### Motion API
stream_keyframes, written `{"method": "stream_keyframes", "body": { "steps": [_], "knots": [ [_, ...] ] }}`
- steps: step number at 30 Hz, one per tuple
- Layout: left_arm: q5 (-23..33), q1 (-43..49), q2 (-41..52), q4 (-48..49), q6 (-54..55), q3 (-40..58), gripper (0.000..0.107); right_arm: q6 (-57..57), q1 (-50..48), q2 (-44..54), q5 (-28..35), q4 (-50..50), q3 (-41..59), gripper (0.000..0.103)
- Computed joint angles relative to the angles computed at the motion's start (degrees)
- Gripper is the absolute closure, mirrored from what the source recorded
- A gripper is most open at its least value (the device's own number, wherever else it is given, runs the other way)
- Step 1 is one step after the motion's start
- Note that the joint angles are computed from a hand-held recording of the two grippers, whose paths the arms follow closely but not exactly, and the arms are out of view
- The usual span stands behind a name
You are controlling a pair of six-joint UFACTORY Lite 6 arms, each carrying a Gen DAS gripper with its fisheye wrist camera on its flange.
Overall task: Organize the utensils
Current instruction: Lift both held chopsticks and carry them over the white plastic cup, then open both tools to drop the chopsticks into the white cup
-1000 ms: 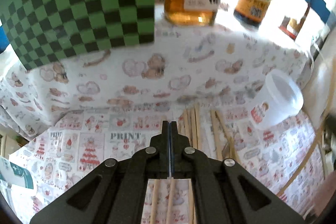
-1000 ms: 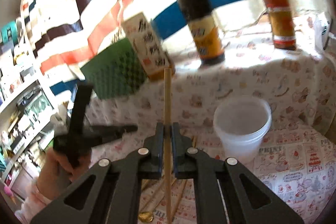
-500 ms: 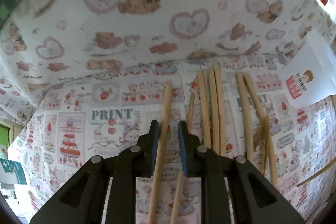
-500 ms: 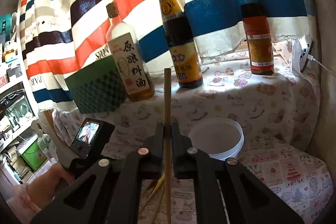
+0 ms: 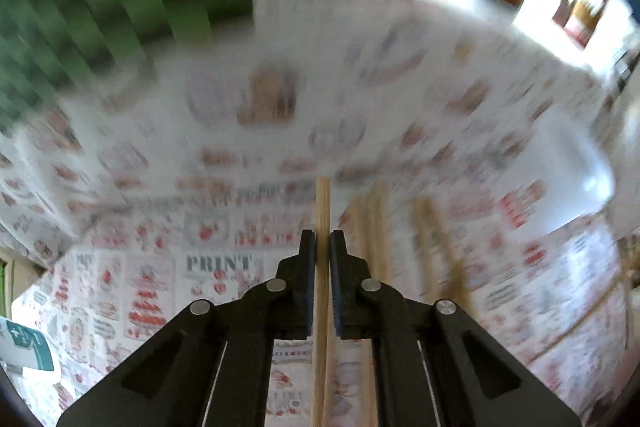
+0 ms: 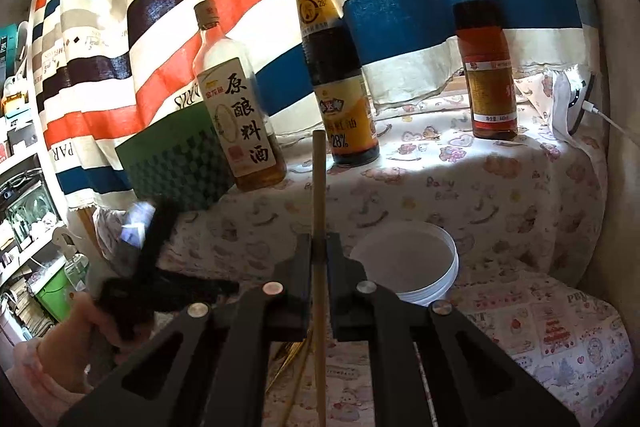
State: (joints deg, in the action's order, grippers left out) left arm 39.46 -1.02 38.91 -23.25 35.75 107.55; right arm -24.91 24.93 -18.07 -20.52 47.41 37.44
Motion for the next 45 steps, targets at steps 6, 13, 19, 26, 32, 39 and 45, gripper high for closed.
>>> {"method": "stream_keyframes", "body": {
  "steps": [6,13,19,26,32,39,45],
  "knots": [
    [-5.4,1.2,-14.9,-16.1,14.0,-10.7,0.101,-1.9,0.7,-1.5,-1.9,2.1,-0.8,0.097],
    [-7.7,3.2,-30.2,-45.1,37.2,-23.7,0.101,-11.9,4.0,-8.4,-9.6,11.7,-2.2,0.097],
    [-5.6,1.7,-35.9,-60.3,47.3,-26.8,0.101,-23.2,2.5,-11.1,-10.5,17.6,2.8,0.097],
    [-4.5,-2.3,-35.7,-72.8,55.4,-26.2,0.101,-19.4,-0.6,-9.3,-12.6,12.2,5.9,0.097],
    [-5.7,-6.1,-31.8,-83.7,65.1,-24.7,0.101,-10.9,-5.4,-5.0,-11.7,4.7,5.9,0.097],
    [-6.6,-8.7,-25.3,-86.6,67.9,-21.3,0.101,-7.4,-8.0,1.5,-9.0,1.2,8.8,0.097],
    [-6.6,-9.2,-21.6,-81.9,64.1,-21.9,0.101,-4.6,-13.4,9.7,1.5,-0.1,14.5,0.096]
  ]
}}
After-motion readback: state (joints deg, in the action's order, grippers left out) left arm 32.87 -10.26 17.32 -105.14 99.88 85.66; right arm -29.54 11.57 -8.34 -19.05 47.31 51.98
